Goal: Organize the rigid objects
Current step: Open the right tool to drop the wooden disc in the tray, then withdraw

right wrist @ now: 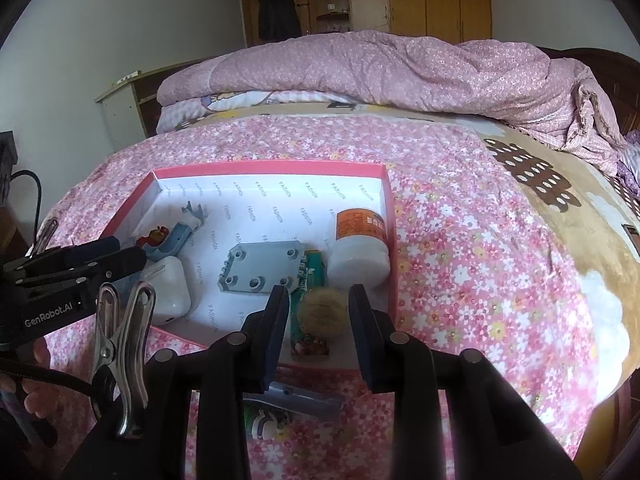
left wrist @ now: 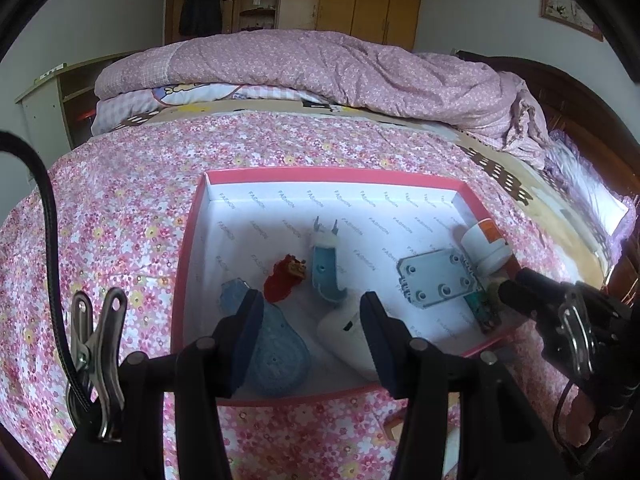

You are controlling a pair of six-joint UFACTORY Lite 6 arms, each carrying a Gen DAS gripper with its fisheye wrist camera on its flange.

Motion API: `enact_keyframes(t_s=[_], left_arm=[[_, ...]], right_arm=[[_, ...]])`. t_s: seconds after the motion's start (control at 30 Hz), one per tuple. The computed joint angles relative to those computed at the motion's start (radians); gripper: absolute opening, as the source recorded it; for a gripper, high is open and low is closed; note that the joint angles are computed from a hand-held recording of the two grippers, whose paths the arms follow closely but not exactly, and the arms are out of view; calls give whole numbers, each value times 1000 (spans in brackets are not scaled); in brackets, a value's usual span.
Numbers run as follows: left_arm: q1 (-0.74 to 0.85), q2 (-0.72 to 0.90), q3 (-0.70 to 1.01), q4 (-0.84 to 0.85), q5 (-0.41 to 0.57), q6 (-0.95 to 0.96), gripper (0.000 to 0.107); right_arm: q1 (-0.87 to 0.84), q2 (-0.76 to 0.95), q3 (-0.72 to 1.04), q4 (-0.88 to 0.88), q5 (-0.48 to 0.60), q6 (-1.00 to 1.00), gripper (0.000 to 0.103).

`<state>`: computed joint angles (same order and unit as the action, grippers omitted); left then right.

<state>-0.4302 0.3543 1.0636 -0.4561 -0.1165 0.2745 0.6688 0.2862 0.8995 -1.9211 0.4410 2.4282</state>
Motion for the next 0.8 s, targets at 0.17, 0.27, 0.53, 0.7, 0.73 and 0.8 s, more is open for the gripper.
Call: enact_keyframes(t_s=[0.17,0.27,0.53,0.7,0.73,0.8], left_arm=[[-11,-15,-9,-18,9,15,53],[-16,-26,-18,-4,13,1,53],[-27,-97,-88,167,16,-171,53],[-34,-137,-132,407,21,-425,53],[-37,-145,-142,387,19,-407,53],[-50,-165,-169,298,11,-327,53]], right_arm=[[12,-20,-14,14,5,-1,33],[21,-35,-24,18,6,2,33],[93,-116,-100,42,49,31,33],[123,-153,-141,56,52,46,33],[127,-159,-149,58,49,48,33],[137,-180,-173,53,42,76,33]])
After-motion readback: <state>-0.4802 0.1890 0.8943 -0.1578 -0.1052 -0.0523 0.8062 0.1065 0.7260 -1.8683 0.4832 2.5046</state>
